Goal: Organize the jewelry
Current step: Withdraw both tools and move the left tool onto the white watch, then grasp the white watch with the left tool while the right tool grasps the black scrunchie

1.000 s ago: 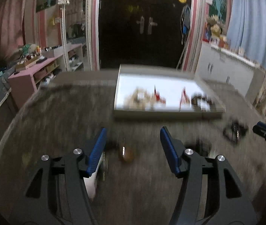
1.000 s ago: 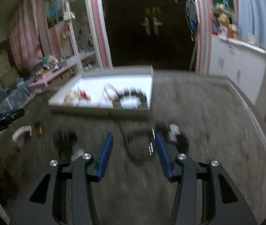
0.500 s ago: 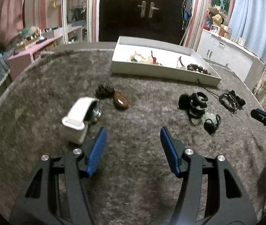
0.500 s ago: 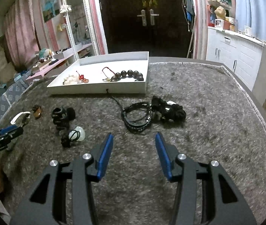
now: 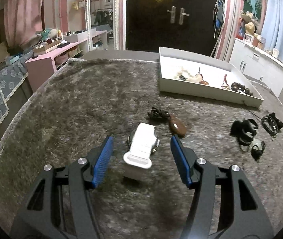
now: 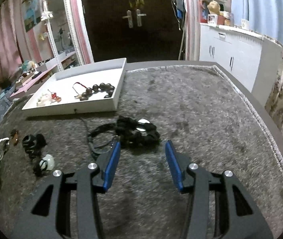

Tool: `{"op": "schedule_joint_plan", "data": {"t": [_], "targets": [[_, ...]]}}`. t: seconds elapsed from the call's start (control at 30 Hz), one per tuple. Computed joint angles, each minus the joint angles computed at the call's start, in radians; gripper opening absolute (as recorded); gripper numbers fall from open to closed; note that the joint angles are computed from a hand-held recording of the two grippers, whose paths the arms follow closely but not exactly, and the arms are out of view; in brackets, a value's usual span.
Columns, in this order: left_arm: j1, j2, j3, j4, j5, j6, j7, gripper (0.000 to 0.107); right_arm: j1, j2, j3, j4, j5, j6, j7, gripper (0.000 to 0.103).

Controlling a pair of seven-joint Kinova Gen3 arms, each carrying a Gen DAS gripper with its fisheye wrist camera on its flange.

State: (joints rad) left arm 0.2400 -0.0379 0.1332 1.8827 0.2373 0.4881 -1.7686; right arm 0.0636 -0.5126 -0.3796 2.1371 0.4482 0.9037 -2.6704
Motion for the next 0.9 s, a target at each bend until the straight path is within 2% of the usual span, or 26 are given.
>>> {"op": "schedule_joint_plan", "data": {"t": [0.17,0.37,0.57,0.6,0.63,0.7,0.9], "targets": [[0.003,0.038,0.007,-0.023,-0.003,0.02,-0.005,0.059,-0.005,0.027,0.041,0.014,-0.001,-0.031,0.023,0.048],[0.007,0.071,0.017,-0.044,-0.022,0.044,0.0,0.037,0.001,0.066,0.064,0.017,0.01,-0.058,0.026,0.048],[-0.002,0.082,0.016,-0.052,-0.004,0.051,-0.007,0.03,-0.017,0.104,0.105,0.025,0.0,-0.104,0.044,0.045],[-0.002,0.082,0.016,-0.051,-0.006,0.049,-0.005,0.03,-0.02,0.113,0.108,0.026,0.001,-0.109,0.049,0.039],[-0.003,0.083,0.016,-0.05,-0.005,0.049,-0.007,0.03,-0.028,0.123,0.119,0.022,-0.006,-0.11,0.062,0.022],[-0.004,0.083,0.017,-0.05,-0.003,0.048,-0.007,0.03,-0.042,0.131,0.135,0.02,-0.015,-0.115,0.085,0.005],[-0.013,0.082,0.014,-0.051,0.026,0.055,-0.027,0.025,-0.026,0.091,0.097,0.029,0.012,-0.112,0.058,0.003]]}}
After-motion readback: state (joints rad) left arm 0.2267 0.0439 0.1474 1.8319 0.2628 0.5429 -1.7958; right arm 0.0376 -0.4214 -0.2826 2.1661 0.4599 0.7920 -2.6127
